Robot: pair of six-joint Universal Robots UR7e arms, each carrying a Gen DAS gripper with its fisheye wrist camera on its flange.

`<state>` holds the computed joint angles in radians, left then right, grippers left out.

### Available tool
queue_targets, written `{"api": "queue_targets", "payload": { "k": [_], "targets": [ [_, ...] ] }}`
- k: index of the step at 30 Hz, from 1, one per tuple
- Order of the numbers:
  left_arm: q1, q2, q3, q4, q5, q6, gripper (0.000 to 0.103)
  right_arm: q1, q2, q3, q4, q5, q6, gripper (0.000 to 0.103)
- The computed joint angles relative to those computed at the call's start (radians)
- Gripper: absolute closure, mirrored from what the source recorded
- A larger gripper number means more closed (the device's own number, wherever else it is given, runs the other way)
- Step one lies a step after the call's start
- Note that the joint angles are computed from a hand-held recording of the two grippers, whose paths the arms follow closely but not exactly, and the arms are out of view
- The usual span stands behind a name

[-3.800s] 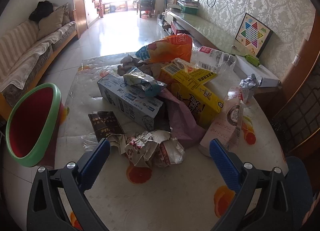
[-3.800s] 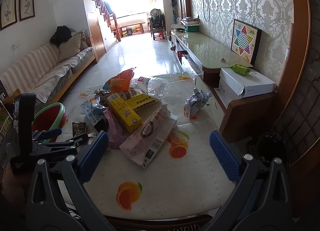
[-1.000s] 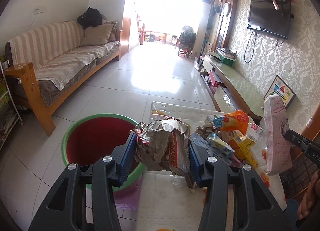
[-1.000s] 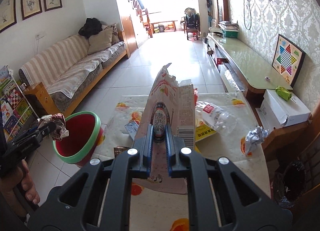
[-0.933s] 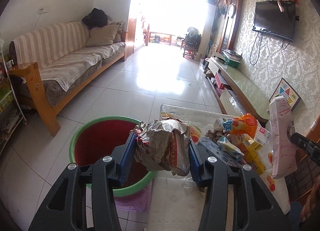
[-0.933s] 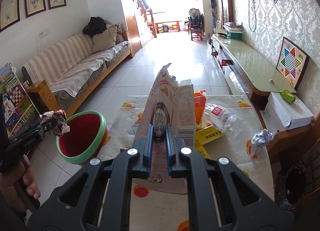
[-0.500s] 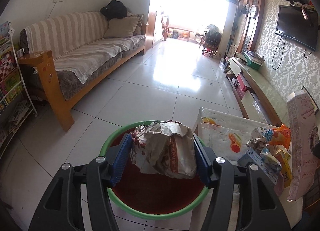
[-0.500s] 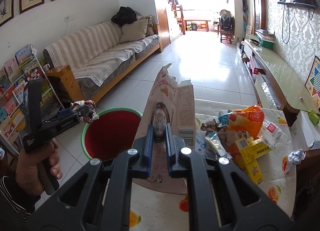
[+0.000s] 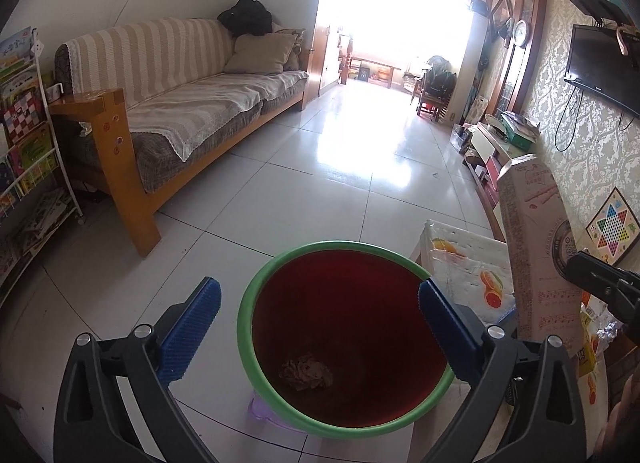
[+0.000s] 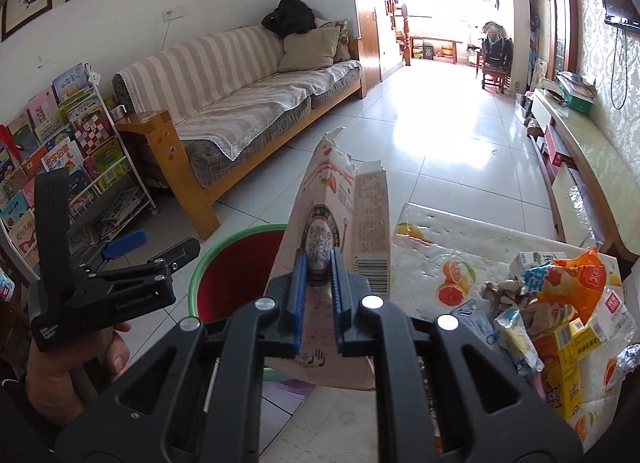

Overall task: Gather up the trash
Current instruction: 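Carry the pink-and-white carton over the red bin and open the right tool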

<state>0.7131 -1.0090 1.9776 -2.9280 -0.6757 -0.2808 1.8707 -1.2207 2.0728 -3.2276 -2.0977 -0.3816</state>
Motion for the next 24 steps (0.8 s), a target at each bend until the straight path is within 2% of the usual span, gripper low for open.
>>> {"api": "queue_targets", "payload": {
  "k": [7,19,20,21,23,24],
  "targets": [
    [0.01,-0.064,0.049,0.021,0.014,-0.042,0.008,-0.022,0.105,-0.07,0.041,0.034,-0.02,0.091],
    [0.03,-0.135,0.135,0.059,0.022,-0.132,0.008,-0.03,0.245,-0.175,0.162,0.005,-0.016,0.09],
    [0.031,-0.137,0.137,0.057,0.022,-0.137,0.008,-0.028,0.25,-0.178,0.167,-0.005,-0.018,0.084],
    [0.029,-0.142,0.143,0.059,0.025,-0.143,0.008,-0.024,0.253,-0.176,0.156,-0.016,-0.023,0.063],
    [0.026,-0.148,0.148,0.058,0.031,-0.146,0.008,-0.019,0.244,-0.157,0.111,-0.014,-0.036,0.042],
    [0.024,-0.151,0.151,0.055,0.032,-0.147,0.008,-0.015,0.239,-0.151,0.102,-0.016,-0.042,0.037]
  ]
}}
